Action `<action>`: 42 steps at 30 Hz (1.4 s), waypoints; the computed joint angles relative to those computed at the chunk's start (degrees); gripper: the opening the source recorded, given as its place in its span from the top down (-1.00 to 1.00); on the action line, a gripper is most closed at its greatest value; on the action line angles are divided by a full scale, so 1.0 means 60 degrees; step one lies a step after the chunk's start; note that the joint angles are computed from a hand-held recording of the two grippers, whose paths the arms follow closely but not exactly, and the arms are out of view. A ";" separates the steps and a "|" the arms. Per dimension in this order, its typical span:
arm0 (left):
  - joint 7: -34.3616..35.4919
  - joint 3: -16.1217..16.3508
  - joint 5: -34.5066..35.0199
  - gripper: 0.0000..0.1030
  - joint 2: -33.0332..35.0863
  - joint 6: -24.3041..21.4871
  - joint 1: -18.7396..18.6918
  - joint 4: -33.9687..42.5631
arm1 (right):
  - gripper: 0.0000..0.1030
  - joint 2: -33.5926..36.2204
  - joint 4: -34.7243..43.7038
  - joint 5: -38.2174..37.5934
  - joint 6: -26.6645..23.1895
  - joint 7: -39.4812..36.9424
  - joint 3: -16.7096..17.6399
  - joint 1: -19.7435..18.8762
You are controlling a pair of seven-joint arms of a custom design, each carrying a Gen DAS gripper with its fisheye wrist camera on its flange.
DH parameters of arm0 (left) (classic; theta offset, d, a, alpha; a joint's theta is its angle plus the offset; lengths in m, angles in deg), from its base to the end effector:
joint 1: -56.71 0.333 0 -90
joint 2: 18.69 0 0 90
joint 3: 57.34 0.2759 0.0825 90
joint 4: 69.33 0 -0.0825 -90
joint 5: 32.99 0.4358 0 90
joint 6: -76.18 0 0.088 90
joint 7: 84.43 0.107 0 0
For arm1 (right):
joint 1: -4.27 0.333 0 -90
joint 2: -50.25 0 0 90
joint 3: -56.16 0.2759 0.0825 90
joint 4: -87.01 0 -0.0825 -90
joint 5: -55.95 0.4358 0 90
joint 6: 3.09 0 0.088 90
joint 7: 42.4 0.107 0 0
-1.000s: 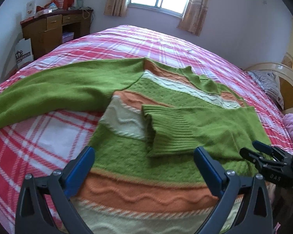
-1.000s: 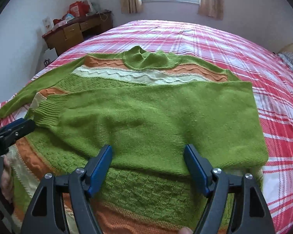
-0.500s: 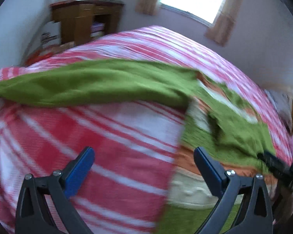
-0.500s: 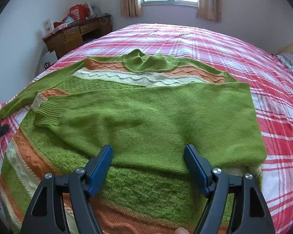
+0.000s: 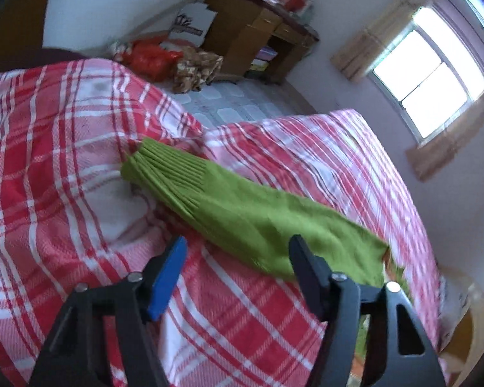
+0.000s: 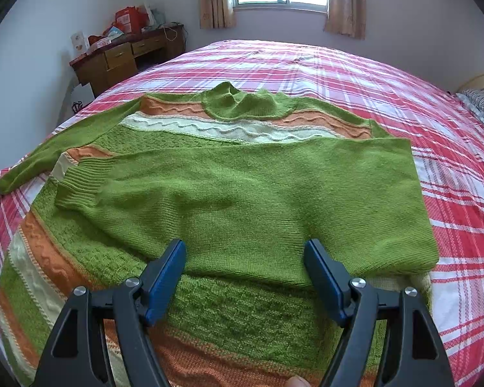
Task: Fold small clothes
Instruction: 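Lift the sleeve with the left gripper and swing it over the sweater body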
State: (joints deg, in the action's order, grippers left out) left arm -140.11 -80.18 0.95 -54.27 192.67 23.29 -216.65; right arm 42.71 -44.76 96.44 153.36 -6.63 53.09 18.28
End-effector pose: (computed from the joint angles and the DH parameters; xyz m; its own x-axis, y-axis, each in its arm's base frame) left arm 0.2822 -0.3449 0.4183 0.7951 -0.3120 0.5201 -0.0535 -0.8903 -0.4523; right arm 0.5729 0.0855 0.3890 0.5423 -0.8394 -0.0351 -0.6553 -0.3965 -0.6429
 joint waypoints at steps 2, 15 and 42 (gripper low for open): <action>-0.0267 0.0076 -0.0041 -0.15 -0.0151 0.0210 0.0048 -0.0216 | -0.48 -0.0005 -0.0005 0.0002 0.0008 -0.0008 0.0002 -0.0003; -0.0418 0.0460 -0.0371 -0.03 -0.0986 0.0483 0.0155 -0.1345 | -0.48 -0.0017 -0.0025 0.0027 0.0025 -0.0026 0.0000 0.0004; 0.2678 -0.0517 0.2845 0.91 -0.0352 -0.1102 0.0995 0.1426 | -0.49 -0.0474 0.0110 0.1757 -0.0847 -0.0934 -0.0381 -0.0256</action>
